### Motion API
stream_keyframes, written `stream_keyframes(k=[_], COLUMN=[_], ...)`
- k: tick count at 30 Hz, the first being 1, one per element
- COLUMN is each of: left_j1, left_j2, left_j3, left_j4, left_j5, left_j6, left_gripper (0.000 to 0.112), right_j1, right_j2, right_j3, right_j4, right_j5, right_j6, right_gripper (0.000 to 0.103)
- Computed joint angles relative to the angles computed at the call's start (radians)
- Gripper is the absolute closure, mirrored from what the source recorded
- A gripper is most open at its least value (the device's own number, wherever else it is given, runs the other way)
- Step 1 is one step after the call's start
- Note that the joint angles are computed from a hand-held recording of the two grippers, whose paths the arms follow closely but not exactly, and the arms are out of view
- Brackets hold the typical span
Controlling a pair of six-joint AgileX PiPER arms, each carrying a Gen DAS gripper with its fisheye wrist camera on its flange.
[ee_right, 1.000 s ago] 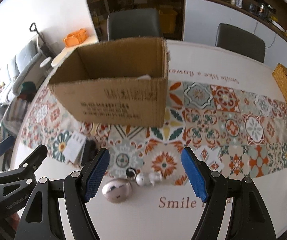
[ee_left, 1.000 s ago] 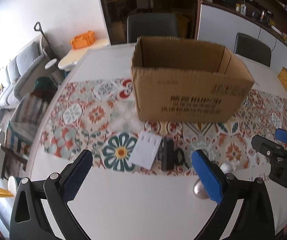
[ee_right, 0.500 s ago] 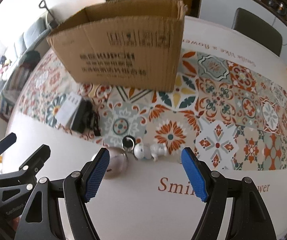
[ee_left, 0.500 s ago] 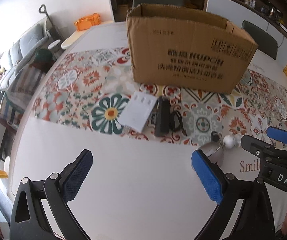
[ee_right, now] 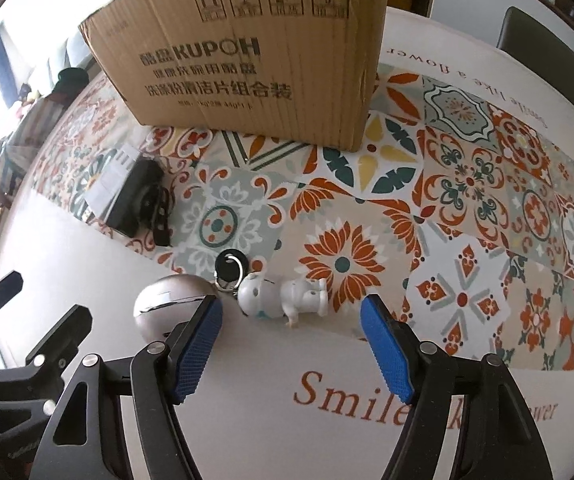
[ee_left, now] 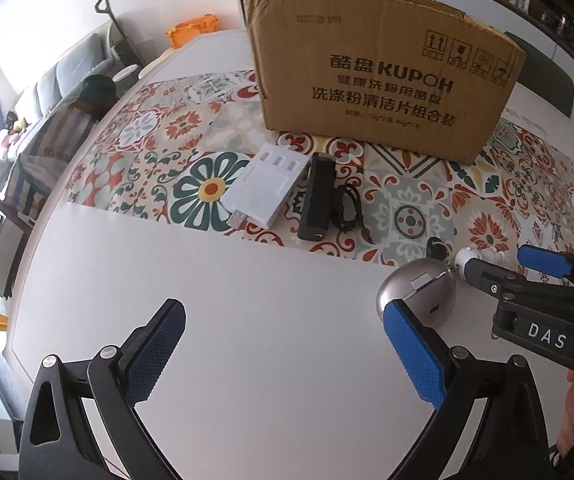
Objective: Organize rigid objects
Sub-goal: 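Close the right gripper on the white robot figurine and lift it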
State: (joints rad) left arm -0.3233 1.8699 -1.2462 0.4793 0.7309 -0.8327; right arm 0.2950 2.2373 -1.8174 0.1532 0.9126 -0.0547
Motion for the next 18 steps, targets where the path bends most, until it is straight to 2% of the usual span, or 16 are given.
stream_keyframes(k=[12,15,18], left_j1=[-0.013,-0.017,-0.023], left_j2=[0.003,0.005,0.009], left_j3=[0.003,0.004,0.004], left_j4=[0.038,0.037,0.037], left_j5=[0.027,0.03,0.034], left_j6=[-0.066,-0.067,-0.067], left_gripper=[0.011,0.011,0.011], right_j1=[-0.004,0.004,0.008], right_j2=[0.106,0.108,0.11], right_j3=[-0.102,-0.096,-0.092], right_j4=[0.041,0.027,0.025], right_j5=[0.024,0.001,-0.017], right_j6=[-0.007,-0.009,-0.007], right_gripper=[0.039,0.04,0.047])
